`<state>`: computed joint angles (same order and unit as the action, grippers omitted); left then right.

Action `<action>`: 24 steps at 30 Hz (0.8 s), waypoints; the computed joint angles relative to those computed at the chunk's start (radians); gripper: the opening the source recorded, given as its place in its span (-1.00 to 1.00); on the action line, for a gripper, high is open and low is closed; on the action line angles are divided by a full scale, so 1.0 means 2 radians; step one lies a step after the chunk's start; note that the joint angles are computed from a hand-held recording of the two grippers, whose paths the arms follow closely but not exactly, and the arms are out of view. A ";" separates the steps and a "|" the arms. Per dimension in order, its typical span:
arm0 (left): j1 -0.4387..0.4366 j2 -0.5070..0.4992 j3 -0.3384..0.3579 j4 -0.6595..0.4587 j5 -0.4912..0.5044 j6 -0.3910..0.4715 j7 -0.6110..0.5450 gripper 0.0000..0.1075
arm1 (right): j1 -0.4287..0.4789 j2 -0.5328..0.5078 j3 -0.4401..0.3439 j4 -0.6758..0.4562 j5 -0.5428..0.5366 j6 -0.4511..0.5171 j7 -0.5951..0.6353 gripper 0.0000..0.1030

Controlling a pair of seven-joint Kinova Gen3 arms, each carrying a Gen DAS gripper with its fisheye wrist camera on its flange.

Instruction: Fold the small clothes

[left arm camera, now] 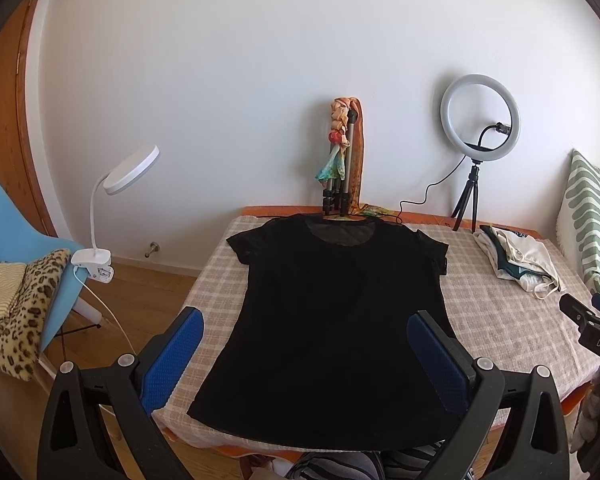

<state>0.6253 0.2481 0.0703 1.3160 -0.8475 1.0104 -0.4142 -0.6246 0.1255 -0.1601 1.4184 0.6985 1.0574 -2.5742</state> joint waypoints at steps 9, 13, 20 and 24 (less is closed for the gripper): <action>0.000 0.002 0.001 -0.002 0.002 0.001 -0.003 0.91 | 0.001 0.002 0.001 -0.001 -0.004 0.001 0.002 0.99; 0.001 0.004 -0.001 -0.006 0.004 0.001 -0.006 0.91 | 0.002 0.002 0.002 -0.001 -0.007 0.001 0.002 0.99; 0.001 0.006 -0.002 -0.010 0.007 0.001 -0.009 0.91 | 0.004 0.003 0.003 -0.003 -0.011 0.002 0.003 0.99; 0.003 0.009 -0.004 -0.014 0.005 0.003 -0.011 0.91 | 0.005 0.004 0.004 -0.004 -0.013 0.003 0.005 0.99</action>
